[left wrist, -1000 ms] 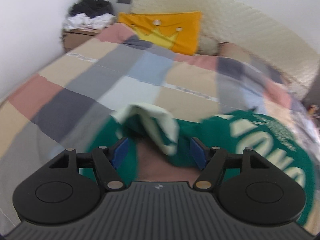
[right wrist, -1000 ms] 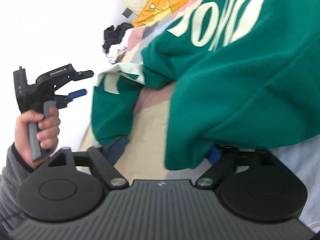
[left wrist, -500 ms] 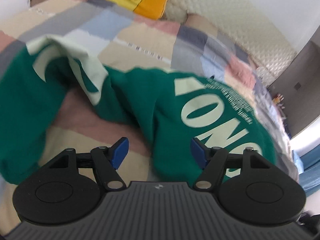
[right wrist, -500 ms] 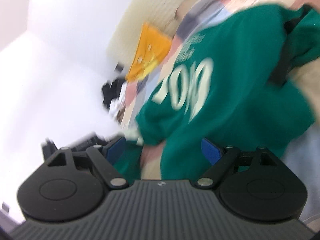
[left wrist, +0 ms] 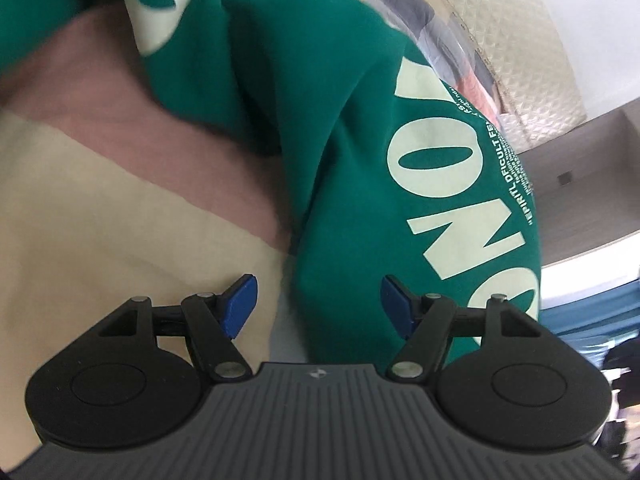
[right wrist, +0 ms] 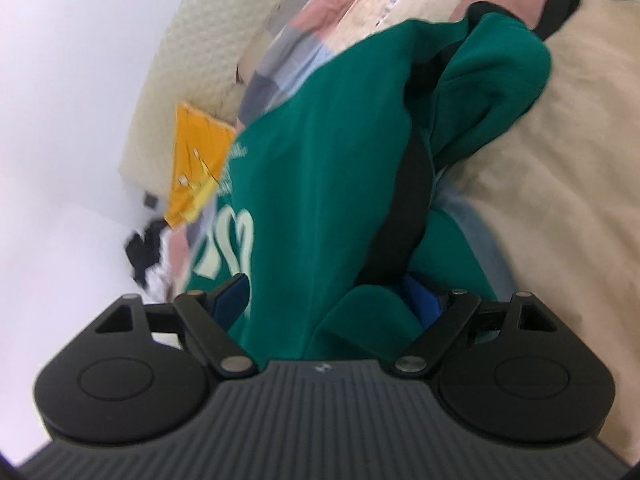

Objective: Fold large clothes

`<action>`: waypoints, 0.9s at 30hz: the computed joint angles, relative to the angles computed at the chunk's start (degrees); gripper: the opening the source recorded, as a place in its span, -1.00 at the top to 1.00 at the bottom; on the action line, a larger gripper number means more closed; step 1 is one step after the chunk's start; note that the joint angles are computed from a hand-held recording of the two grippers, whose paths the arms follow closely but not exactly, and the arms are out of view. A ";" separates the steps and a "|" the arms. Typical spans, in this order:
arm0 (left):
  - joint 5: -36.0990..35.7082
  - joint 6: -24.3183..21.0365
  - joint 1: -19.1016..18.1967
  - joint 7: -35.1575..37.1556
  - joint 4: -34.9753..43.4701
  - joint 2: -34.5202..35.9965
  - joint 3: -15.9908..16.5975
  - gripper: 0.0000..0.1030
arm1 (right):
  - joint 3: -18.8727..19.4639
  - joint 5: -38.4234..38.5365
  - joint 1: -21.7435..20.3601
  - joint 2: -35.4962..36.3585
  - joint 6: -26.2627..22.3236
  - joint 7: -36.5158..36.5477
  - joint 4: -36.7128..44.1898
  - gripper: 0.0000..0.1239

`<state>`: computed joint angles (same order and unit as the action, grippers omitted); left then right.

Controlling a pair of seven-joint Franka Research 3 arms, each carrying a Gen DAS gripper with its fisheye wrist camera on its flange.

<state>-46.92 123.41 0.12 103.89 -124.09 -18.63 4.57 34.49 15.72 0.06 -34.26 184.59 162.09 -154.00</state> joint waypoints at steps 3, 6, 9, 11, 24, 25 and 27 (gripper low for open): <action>-1.61 0.05 -0.26 0.69 0.03 0.56 0.15 -0.42 | -0.11 -1.75 -0.52 1.34 -0.90 -1.68 1.32 -0.25; -2.25 -0.03 -0.43 1.92 -0.22 0.24 -0.08 -0.42 | -0.33 -3.30 -0.71 1.60 -0.05 -3.91 1.55 -0.01; -3.17 -1.89 -0.65 1.83 -0.84 -0.87 0.28 -0.42 | -0.75 -4.22 0.05 3.07 8.13 -7.87 1.11 0.31; -6.48 -4.49 -0.91 2.30 -2.15 -2.55 1.62 -0.42 | -3.73 -5.33 3.73 5.60 17.48 -10.51 0.64 0.31; -7.09 -15.07 -0.78 -3.27 -11.55 -14.83 5.79 -0.52 | -7.37 4.51 11.93 9.88 26.32 -18.89 0.98 0.53; -6.83 -16.80 -0.89 -3.58 -12.22 -15.32 6.14 -0.53 | -5.66 6.94 10.89 8.69 24.77 -21.35 1.09 0.61; -6.73 -18.49 -0.67 -4.71 -13.58 -16.53 6.06 -0.55 | -3.60 10.26 10.04 7.41 23.80 -24.36 1.01 0.64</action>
